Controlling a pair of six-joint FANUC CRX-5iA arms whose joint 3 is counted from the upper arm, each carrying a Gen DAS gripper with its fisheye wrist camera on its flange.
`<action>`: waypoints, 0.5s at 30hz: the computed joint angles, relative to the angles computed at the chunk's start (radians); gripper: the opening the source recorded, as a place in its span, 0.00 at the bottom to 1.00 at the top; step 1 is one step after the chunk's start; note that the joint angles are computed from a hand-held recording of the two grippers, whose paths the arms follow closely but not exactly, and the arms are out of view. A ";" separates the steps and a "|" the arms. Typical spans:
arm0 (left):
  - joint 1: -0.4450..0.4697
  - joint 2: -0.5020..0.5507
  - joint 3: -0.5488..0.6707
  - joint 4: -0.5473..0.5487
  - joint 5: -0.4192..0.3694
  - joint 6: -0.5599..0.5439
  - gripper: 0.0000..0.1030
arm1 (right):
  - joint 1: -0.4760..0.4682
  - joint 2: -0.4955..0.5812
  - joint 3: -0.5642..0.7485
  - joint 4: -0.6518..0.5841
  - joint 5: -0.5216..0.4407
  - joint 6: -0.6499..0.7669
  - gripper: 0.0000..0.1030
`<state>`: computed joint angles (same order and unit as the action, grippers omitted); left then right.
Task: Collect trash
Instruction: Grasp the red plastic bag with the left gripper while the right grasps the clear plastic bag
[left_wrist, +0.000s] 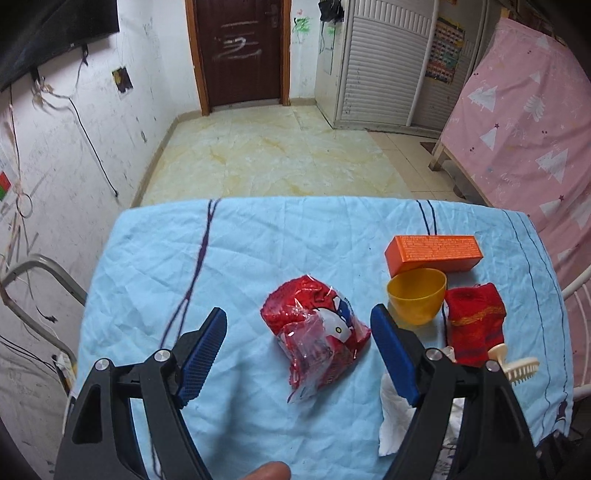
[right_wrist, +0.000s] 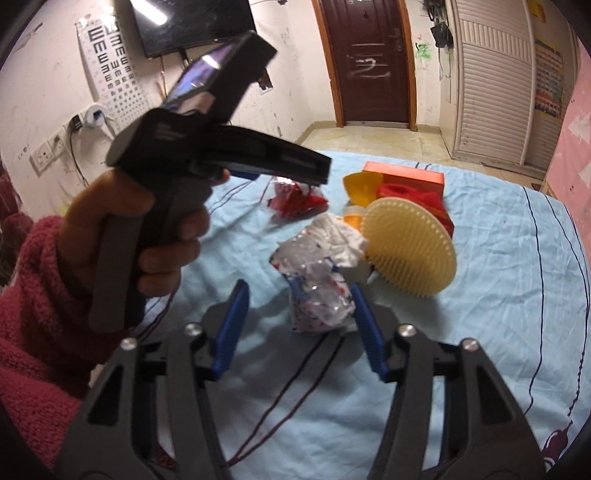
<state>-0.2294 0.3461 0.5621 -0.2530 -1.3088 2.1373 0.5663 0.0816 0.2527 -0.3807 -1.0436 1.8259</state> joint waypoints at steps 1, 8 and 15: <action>0.010 -0.002 -0.013 0.023 0.011 -0.004 0.70 | 0.006 0.002 -0.002 0.011 0.002 -0.001 0.45; 0.049 -0.019 -0.089 0.139 0.067 -0.049 0.33 | -0.007 0.019 0.012 -0.007 -0.028 0.013 0.22; 0.027 -0.054 -0.103 0.083 0.062 0.005 0.21 | -0.042 -0.009 0.002 -0.070 -0.024 0.061 0.21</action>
<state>-0.2022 0.2920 0.4595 -0.1701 -1.2467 2.1424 0.5244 0.0721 0.2548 -0.4509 -1.0675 1.8866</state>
